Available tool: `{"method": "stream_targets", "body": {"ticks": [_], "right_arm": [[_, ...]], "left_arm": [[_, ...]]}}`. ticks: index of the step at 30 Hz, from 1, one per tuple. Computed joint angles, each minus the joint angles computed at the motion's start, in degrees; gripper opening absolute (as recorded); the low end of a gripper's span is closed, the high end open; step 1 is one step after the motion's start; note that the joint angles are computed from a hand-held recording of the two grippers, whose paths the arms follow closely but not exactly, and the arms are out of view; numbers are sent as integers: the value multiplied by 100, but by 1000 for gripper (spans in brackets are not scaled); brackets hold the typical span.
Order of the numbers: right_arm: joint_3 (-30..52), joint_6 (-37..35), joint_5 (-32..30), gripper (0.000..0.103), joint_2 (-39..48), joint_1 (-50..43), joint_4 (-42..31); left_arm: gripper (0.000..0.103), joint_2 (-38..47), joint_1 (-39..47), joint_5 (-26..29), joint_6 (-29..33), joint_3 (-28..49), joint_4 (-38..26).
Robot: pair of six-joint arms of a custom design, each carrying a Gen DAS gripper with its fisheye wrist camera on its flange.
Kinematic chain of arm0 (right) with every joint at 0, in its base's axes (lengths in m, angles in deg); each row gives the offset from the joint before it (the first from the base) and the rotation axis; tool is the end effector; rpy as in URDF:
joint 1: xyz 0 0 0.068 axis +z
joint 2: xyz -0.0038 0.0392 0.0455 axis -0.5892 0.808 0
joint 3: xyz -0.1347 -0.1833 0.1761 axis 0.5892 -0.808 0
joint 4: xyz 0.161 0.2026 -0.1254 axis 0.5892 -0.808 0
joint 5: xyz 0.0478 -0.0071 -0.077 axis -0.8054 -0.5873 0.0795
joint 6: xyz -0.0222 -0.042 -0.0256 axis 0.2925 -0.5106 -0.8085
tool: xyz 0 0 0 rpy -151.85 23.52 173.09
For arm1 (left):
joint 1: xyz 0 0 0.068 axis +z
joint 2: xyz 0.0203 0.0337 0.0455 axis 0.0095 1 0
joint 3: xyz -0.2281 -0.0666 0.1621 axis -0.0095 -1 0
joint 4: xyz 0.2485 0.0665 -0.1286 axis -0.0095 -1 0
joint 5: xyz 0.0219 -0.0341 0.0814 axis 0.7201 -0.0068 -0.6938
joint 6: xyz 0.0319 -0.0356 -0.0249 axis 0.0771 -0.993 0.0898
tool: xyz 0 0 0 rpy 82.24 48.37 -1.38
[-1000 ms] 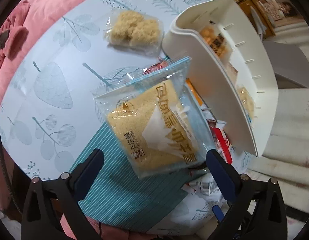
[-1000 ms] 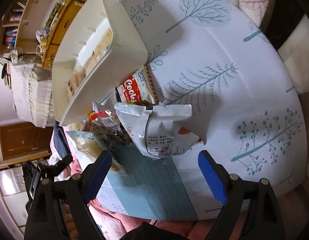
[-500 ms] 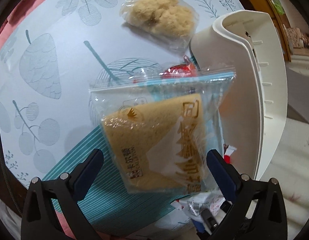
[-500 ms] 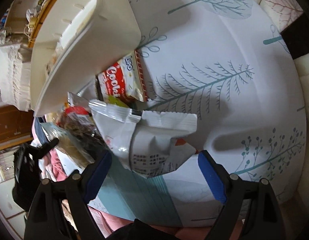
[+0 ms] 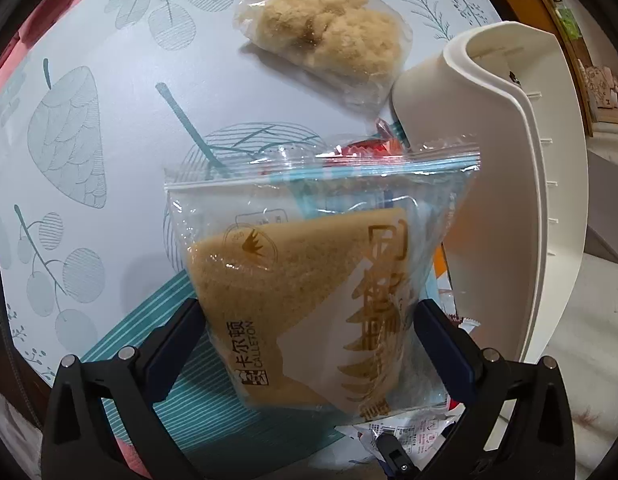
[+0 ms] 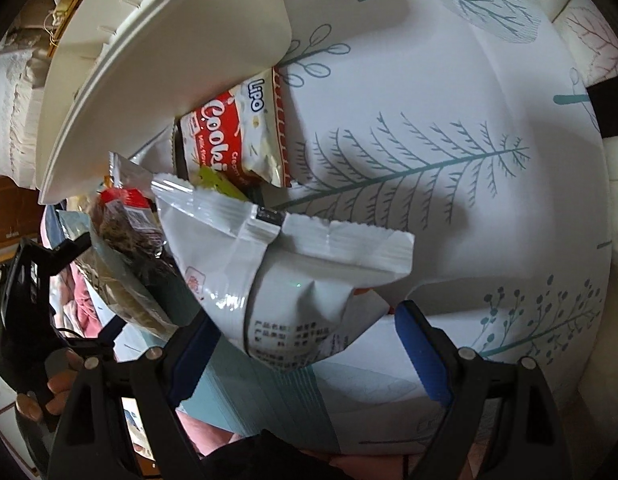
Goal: Organize snacks
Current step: 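Grasp and lift the cake bag with the left tool while the right tool grasps the white foil bag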
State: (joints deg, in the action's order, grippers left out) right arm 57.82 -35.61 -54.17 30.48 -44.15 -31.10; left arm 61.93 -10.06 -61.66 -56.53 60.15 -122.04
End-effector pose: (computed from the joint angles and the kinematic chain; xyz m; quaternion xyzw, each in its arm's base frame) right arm 0.1858 -0.0148 0.2717 -0.2068 -0.9627 -0.1547 0.0809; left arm 0.3146 -0.0719 0.1495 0.3984 -0.8927 0.2096 0.0218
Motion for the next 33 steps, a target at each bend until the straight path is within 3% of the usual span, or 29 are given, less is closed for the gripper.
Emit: {"method": "stream_targets", "body": {"ticks": [11,20,33], "right_arm": [[11,237,151,84,209,385,224],[123,768,341,78,323,941,398],[144,1217,505,75,-211,1296,82]], "left_arm": [[103,-36,113,29,-106,-384,357],[92,118,44,18,-168,-84,190],[90,-144,149,141,453,-182,-519]]}}
